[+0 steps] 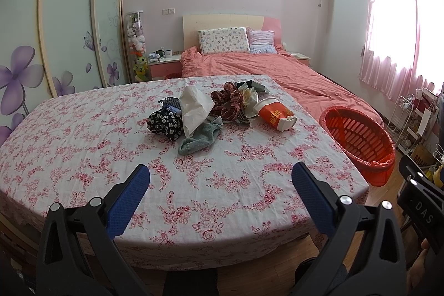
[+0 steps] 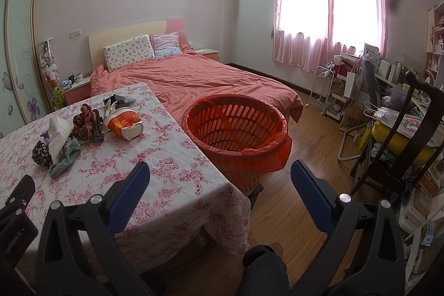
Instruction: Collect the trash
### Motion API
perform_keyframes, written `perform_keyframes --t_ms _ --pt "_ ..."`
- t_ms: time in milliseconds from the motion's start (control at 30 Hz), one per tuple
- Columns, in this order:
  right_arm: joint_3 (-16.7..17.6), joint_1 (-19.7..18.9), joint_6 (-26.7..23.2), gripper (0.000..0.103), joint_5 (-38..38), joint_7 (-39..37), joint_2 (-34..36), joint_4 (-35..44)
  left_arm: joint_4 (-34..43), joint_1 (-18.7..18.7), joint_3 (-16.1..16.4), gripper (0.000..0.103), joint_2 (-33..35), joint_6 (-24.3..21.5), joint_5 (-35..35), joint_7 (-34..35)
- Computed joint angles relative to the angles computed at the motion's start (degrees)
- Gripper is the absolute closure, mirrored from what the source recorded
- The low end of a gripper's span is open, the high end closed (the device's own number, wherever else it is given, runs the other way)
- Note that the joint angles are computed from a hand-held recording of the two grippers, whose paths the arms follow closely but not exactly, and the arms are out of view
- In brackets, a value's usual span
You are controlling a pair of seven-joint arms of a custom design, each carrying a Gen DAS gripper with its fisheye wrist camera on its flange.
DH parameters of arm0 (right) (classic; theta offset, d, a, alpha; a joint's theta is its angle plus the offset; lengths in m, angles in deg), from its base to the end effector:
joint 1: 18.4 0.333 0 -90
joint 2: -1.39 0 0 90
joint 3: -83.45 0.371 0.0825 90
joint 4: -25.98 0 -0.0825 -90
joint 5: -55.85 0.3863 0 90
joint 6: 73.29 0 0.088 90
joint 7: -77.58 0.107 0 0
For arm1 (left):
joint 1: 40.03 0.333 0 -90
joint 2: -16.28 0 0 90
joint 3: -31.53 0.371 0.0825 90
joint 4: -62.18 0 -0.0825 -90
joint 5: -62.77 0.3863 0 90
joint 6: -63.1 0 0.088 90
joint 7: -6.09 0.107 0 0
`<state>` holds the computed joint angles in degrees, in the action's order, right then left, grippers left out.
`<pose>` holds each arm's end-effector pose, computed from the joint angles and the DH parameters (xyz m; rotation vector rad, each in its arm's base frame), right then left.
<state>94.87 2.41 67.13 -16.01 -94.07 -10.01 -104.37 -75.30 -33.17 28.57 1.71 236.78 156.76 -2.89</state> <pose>0.4264 0.2752 0.5290 -1.4156 1.8439 -1.0350 0.4546 -0.0462 0.5036 -1.7411 1.4095 -0.7802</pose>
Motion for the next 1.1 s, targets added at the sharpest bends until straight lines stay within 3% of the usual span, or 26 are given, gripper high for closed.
perform_keyframes --t_ms 333,500,633,767,967,1100 --pt "-0.32 0.00 0.68 0.004 -0.13 0.03 0.94 0.70 0.57 -0.05 -0.04 0.002 0.73 -0.53 -0.67 0.51" --pt "-0.67 -0.01 2.18 0.004 -0.87 -0.38 3.31 2.45 2.02 0.37 0.83 0.002 2.93 0.11 1.95 -2.41" --pt "-1.86 0.04 5.08 0.004 -0.69 -2.10 6.51 5.17 2.86 1.48 1.25 0.002 4.48 -1.24 -0.54 -0.25" --pt "-3.33 0.05 8.84 0.004 0.36 -4.36 10.55 8.65 3.80 3.31 2.41 0.002 7.11 0.94 -7.12 6.17" --pt "-5.37 0.49 13.86 0.004 5.31 -11.12 17.31 15.14 4.71 6.13 4.10 0.002 11.79 3.10 -27.89 24.49" --pt "-6.71 1.04 16.30 0.004 10.92 -18.10 23.15 21.11 8.10 7.34 3.78 0.002 14.48 -0.06 -29.00 25.27"
